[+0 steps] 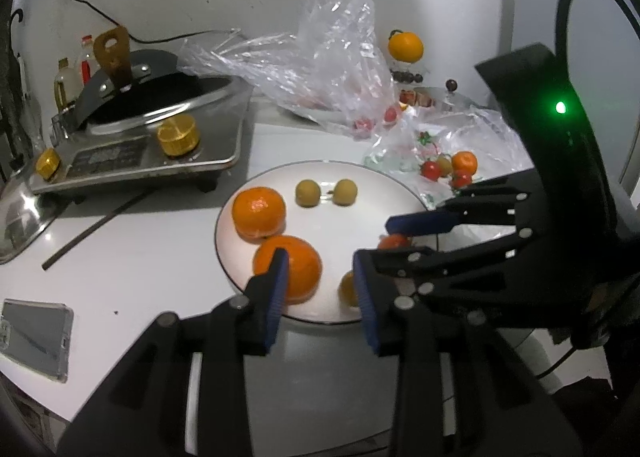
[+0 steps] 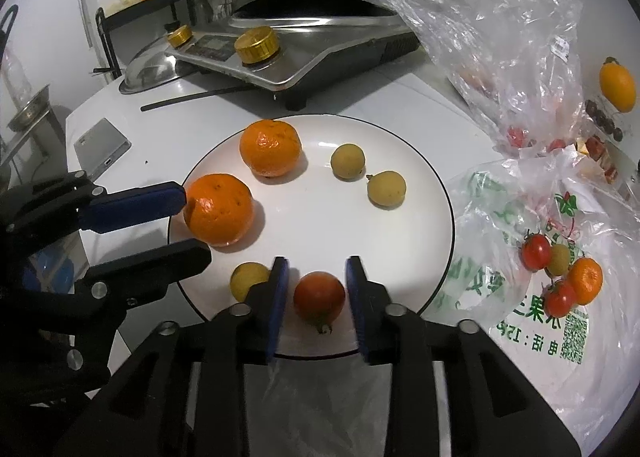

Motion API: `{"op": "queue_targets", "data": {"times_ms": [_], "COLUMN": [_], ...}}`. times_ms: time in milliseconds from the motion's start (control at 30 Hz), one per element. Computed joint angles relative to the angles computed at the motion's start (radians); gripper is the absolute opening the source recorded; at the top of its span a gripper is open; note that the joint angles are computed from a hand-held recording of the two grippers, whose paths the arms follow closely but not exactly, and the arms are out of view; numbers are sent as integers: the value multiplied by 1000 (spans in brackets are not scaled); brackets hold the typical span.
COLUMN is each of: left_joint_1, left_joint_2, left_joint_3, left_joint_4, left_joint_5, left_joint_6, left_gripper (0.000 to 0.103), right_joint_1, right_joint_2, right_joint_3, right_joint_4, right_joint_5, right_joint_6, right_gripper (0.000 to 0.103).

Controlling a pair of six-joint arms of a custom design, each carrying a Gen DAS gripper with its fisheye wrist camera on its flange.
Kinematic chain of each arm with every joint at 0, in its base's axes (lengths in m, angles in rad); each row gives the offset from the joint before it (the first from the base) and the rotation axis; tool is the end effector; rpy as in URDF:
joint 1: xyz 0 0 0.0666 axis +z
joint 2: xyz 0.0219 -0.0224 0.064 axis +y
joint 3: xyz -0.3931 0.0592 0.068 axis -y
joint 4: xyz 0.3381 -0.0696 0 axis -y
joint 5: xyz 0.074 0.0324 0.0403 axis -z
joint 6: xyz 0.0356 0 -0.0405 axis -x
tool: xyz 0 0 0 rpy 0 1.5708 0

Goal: Organize fruits
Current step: 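Open the left gripper on the yellow fruit while the right gripper releases the tomato, then move both open grippers from the plate back to the fruit on the bag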

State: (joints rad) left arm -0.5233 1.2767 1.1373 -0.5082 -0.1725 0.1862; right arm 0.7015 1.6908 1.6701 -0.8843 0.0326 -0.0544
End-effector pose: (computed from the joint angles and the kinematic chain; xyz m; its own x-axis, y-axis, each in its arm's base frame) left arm 0.3447 -0.1923 0.4136 -0.5827 0.1256 -0.8029 0.2706 0.9616 -0.0459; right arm 0.4150 0.3486 0.4194 -0.6341 -0.4646 -0.6182 -0.5960 0.8029 0.0080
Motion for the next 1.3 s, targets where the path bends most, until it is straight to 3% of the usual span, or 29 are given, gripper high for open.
{"op": "queue_targets", "data": {"times_ms": [133,167,233,767,900,1100,1300], "left_joint_1": [2,2,1,-73,-89,-141,-164], "left_joint_2": [-3,-4,-11,-1,-14,-17,-4], "left_joint_3": [10,12,12,71,72,80,119], "left_joint_4": [-14,-16,-10,-23,14,78,69], "left_joint_5": [-18,-24,-34,-105,-129,-268,-283], "left_joint_6": [-4,-3,8,11,46,16,46], "left_gripper": [39,52,65,66,76,77,77], "right_joint_1": [1,0,-2,-36,-43,-67,-95], "right_joint_2": [-14,-19,-33,-172,-213,-272,-339], "right_joint_3": [-12,-16,-28,-129,-158,-198,-249], "right_joint_4": [9,13,23,95,127,167,236], "right_joint_5": [-1,-1,-1,13,40,52,72], "right_joint_6": [-3,-4,-4,-1,3,-12,-26], "right_gripper": [38,38,38,39,50,57,66]}}
